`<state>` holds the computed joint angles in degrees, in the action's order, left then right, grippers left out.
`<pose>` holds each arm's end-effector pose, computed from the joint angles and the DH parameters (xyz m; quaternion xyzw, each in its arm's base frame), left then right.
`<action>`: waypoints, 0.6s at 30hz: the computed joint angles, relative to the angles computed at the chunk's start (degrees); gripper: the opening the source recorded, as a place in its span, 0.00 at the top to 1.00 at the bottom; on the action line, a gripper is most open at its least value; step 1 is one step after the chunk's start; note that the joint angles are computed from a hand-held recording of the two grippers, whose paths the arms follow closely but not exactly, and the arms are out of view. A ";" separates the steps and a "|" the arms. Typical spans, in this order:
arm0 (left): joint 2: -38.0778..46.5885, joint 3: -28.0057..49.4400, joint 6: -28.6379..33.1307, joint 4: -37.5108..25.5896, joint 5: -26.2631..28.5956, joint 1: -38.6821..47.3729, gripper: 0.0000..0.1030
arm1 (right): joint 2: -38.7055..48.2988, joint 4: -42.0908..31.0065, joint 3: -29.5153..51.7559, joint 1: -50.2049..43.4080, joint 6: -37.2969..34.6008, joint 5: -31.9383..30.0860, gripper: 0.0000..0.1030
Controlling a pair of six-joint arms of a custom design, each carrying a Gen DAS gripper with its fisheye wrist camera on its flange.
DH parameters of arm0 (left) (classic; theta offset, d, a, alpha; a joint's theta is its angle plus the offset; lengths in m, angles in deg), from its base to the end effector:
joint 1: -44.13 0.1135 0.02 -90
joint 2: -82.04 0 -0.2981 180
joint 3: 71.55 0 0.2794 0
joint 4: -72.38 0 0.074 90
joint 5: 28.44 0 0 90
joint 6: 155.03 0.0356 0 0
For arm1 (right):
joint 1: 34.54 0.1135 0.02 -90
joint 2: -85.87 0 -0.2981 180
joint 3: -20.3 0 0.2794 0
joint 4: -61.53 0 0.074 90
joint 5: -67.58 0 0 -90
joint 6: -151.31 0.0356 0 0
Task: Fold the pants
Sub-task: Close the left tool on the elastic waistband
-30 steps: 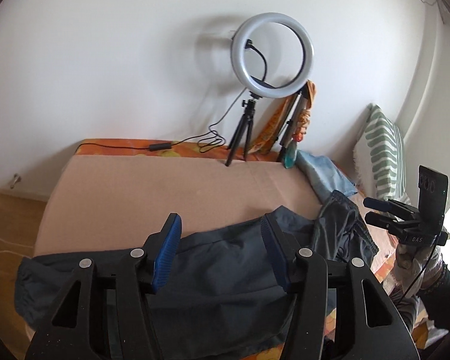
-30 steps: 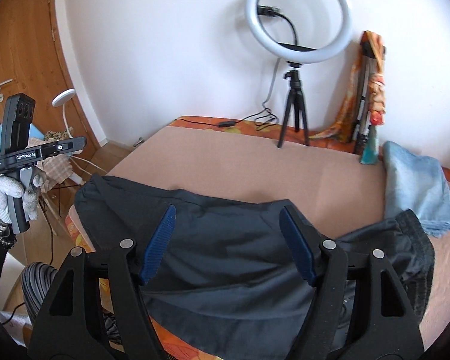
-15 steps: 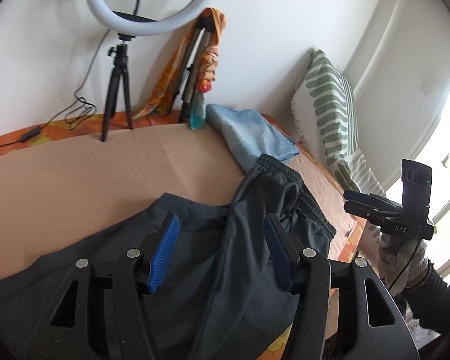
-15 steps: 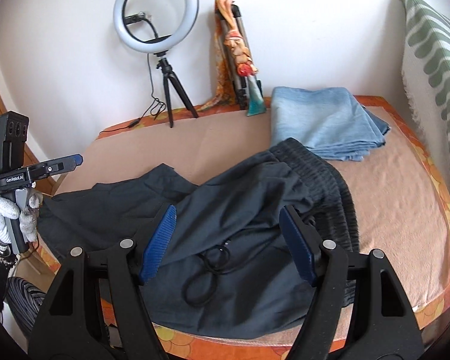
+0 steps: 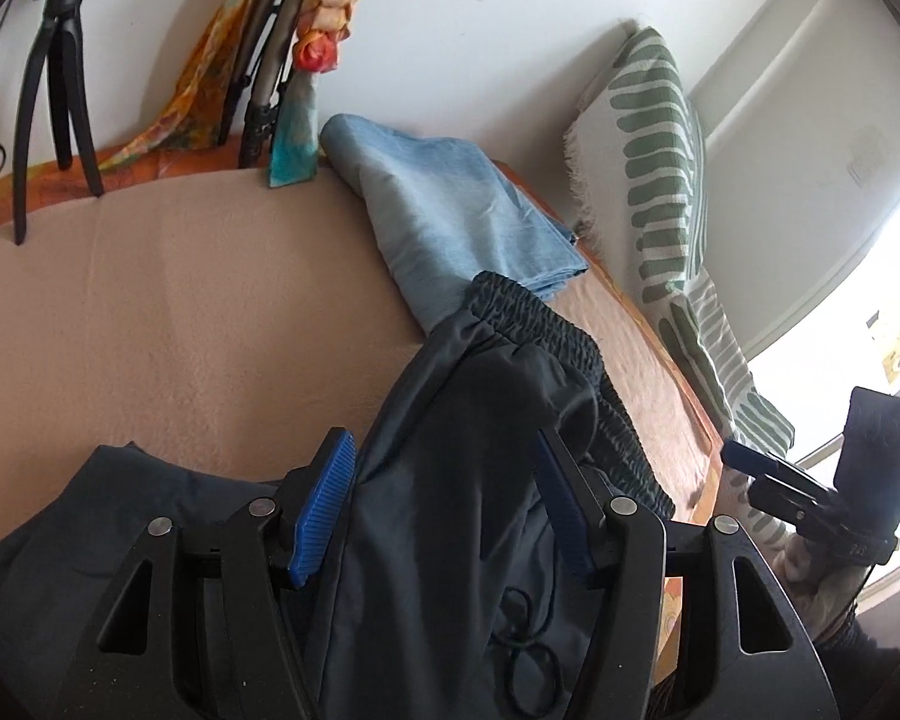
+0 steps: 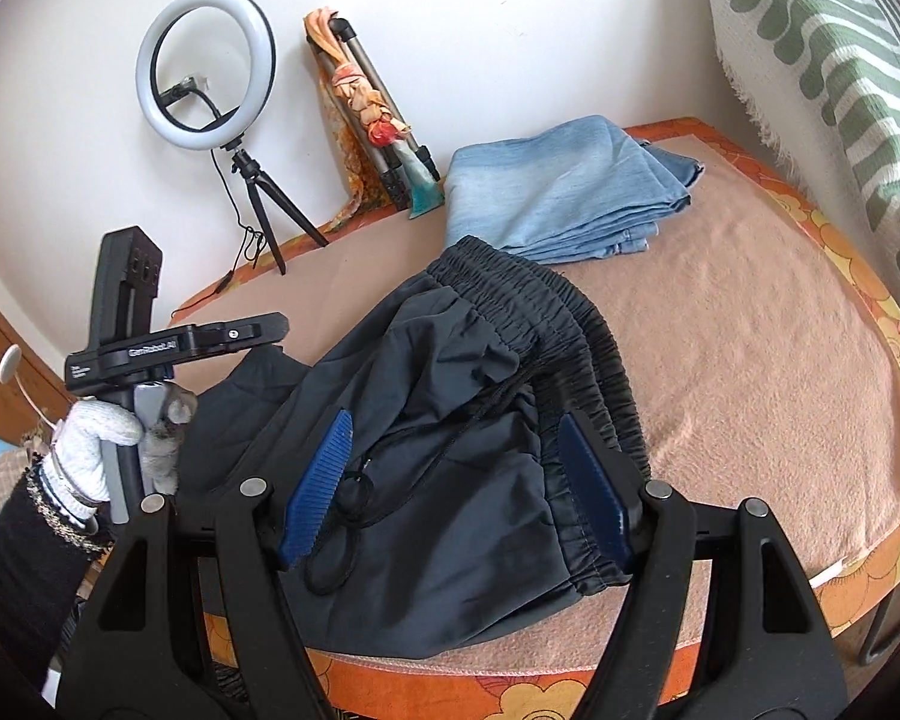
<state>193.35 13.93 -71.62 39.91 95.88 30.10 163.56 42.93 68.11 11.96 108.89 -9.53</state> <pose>0.4163 -0.1247 0.1815 0.1400 0.9120 -0.3259 0.2060 0.1921 0.1909 0.1842 0.0485 0.9287 0.1862 0.3168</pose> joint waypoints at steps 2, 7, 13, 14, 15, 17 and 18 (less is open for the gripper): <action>2.76 1.43 -2.53 0.80 0.71 -0.08 0.41 | -1.04 0.75 -1.29 -1.13 0.24 -0.62 0.28; 8.27 4.72 -7.08 1.67 1.84 -0.83 0.41 | -2.89 2.28 -4.58 -4.28 0.63 -2.65 0.28; 12.00 6.20 -10.53 3.13 2.89 -2.04 0.44 | -6.26 1.31 -8.26 -7.74 0.27 -3.83 0.28; 12.10 5.86 -11.02 3.79 3.23 -2.27 0.46 | -7.16 1.05 -8.86 -8.42 0.38 -4.22 0.28; 11.87 5.28 -10.95 4.78 2.81 -2.46 0.52 | -8.07 0.89 -9.42 -8.94 0.63 -4.57 0.28; 11.43 4.54 -10.59 6.05 2.00 -3.07 0.83 | -9.88 0.31 -10.26 -9.81 1.21 -5.10 0.28; 11.44 4.29 -10.66 7.15 2.06 -3.24 0.89 | -10.49 -0.07 -10.38 -10.05 1.39 -5.17 0.28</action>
